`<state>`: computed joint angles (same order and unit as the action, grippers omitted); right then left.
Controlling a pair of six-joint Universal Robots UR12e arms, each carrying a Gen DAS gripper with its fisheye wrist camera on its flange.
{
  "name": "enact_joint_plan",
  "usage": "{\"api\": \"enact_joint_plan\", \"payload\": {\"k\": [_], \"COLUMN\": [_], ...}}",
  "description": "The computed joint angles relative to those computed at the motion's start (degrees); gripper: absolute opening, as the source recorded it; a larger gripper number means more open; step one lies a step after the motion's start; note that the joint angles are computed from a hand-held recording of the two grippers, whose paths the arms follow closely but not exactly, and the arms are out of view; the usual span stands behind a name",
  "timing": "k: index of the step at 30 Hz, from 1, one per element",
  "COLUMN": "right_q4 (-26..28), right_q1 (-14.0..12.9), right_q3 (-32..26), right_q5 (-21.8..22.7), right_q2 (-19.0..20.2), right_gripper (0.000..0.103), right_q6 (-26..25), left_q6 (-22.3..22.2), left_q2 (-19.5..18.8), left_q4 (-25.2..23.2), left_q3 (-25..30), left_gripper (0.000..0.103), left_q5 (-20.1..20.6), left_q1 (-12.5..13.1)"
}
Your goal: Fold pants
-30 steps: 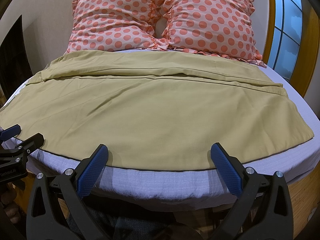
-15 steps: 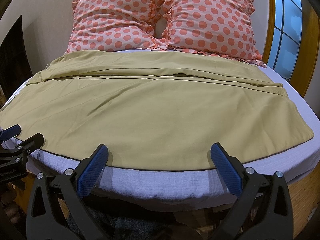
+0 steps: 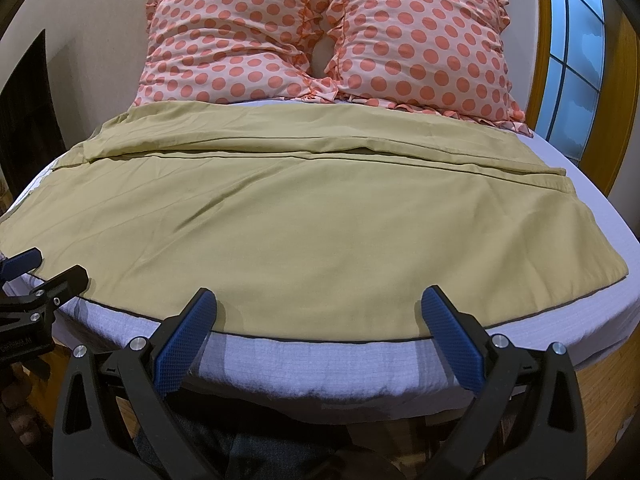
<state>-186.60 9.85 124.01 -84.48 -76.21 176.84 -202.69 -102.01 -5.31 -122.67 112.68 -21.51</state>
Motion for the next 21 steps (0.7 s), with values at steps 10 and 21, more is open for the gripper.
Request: {"api": "enact_joint_plan", "payload": {"k": [10, 21], "right_q4": [8.86, 45.66], "right_q1": [-4.33, -8.63], "right_q3": [-11.2, -45.63], "right_q5": [-6.53, -15.96], "right_q2": [1.06, 20.58], "right_gripper": [0.102, 0.062], "right_q6": [4.63, 34.97], "left_q6": [0.23, 3.52], "left_q2": [1.19, -0.06], "left_q4": [2.54, 6.51], "left_q3": [0.64, 3.34], "left_gripper": [0.101, 0.101], "left_q5": [3.33, -2.19], "left_q1": [0.62, 4.72]}}
